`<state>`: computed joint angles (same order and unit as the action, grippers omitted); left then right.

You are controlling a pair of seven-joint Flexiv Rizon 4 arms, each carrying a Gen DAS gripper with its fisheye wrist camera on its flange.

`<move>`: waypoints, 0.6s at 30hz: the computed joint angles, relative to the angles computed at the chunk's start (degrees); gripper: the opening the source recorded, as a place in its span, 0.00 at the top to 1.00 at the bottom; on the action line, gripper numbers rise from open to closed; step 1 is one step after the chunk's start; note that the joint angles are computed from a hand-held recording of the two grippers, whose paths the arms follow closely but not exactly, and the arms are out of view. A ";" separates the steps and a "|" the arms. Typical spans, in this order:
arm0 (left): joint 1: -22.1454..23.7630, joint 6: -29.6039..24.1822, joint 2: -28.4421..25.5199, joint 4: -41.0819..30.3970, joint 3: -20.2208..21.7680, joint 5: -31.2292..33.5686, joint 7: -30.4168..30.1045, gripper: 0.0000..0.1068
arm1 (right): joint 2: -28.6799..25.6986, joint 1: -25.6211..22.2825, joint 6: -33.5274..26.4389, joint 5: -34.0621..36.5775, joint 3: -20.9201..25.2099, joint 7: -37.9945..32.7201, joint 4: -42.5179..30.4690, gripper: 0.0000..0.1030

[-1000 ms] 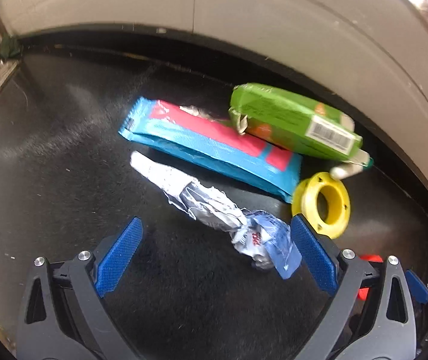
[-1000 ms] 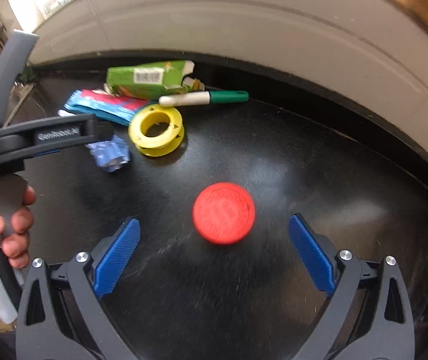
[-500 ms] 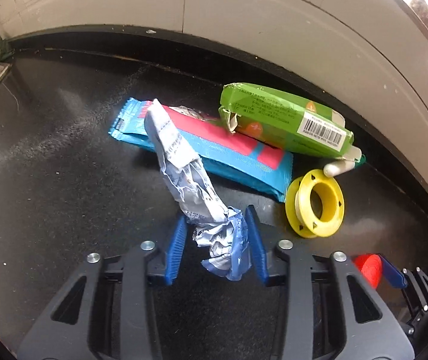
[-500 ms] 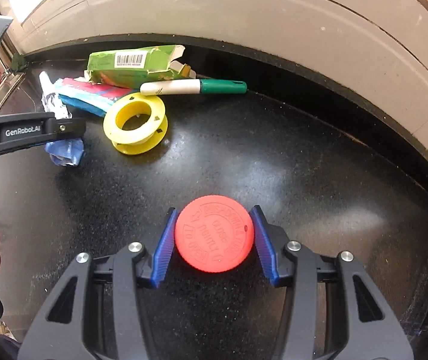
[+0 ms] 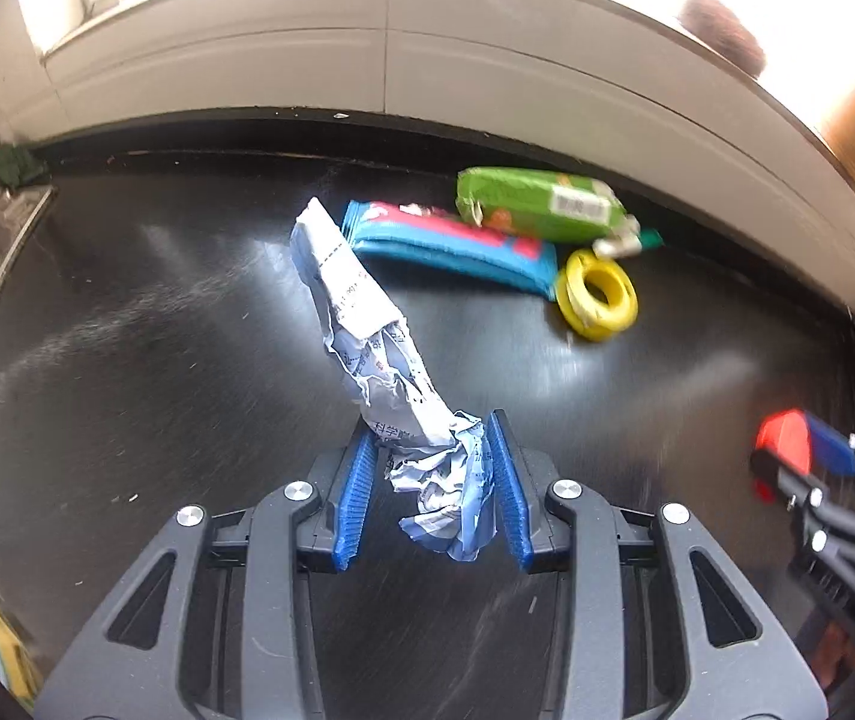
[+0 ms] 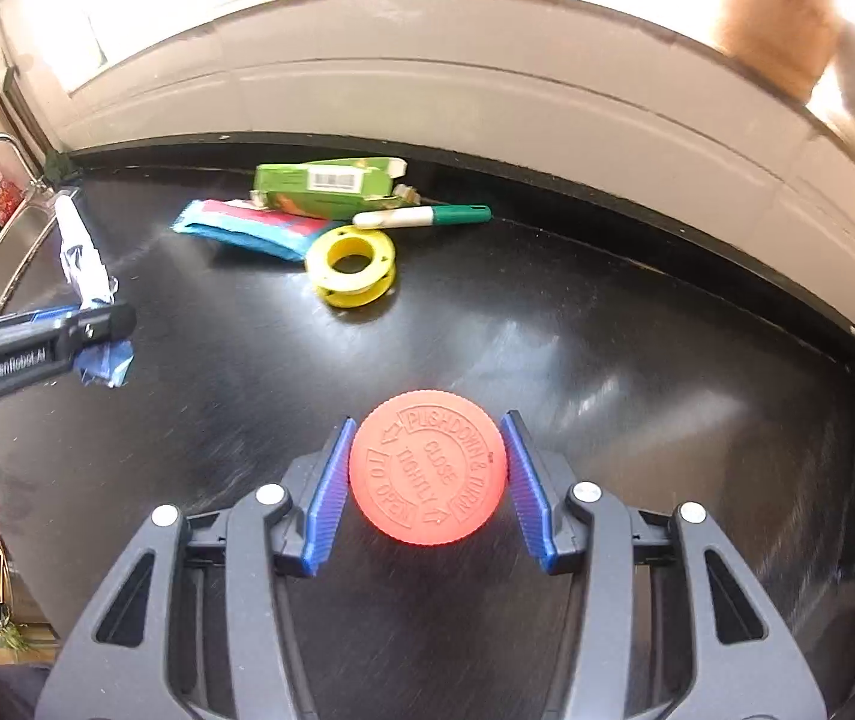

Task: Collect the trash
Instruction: 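Grasp the foil-wrapped paper with the left tool while the right tool grasps the red lid, then carry the foil paper and red lid over the bin and open both tools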

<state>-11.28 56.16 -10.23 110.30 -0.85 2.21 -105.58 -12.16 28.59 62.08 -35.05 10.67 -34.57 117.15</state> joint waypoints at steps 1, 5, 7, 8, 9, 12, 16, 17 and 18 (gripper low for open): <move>-0.40 0.25 0.59 0.73 -0.13 0.44 0.10 0.65 | 0.79 0.18 -0.05 -0.11 0.18 0.70 0.57 0.52; -1.16 0.38 4.75 4.69 -0.33 2.09 0.72 0.65 | 3.41 1.09 -1.27 -0.79 1.41 3.68 1.94 0.52; -0.96 0.73 6.50 6.89 -0.42 1.37 1.51 0.65 | 4.53 1.25 -1.78 -1.29 2.03 4.61 2.84 0.52; -0.83 0.68 7.16 7.61 -0.55 0.89 2.01 0.65 | 4.83 1.39 -1.90 -1.68 2.29 5.26 3.09 0.52; -0.76 0.57 7.80 8.17 -0.66 0.84 2.13 0.65 | 5.06 1.47 -2.07 -1.85 2.52 5.70 3.22 0.52; -0.68 1.09 9.00 9.51 -1.13 1.07 2.13 0.65 | 5.76 1.67 -2.33 -2.61 3.07 6.72 3.55 0.52; -0.52 1.54 10.43 10.40 -1.51 2.32 1.73 0.65 | 6.07 1.91 -2.41 -3.65 3.44 7.44 3.52 0.52; -0.44 1.56 10.70 10.51 -1.57 2.64 1.66 0.65 | 6.01 1.95 -2.37 -3.78 3.49 7.39 3.37 0.52; -0.34 1.61 11.17 10.78 -1.53 2.76 1.55 0.65 | 6.17 2.01 -2.45 -3.66 3.64 7.14 3.27 0.52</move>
<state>-11.61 57.77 0.94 121.08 -2.38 4.97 -104.03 -6.00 30.60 59.63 -38.71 14.32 -27.43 120.43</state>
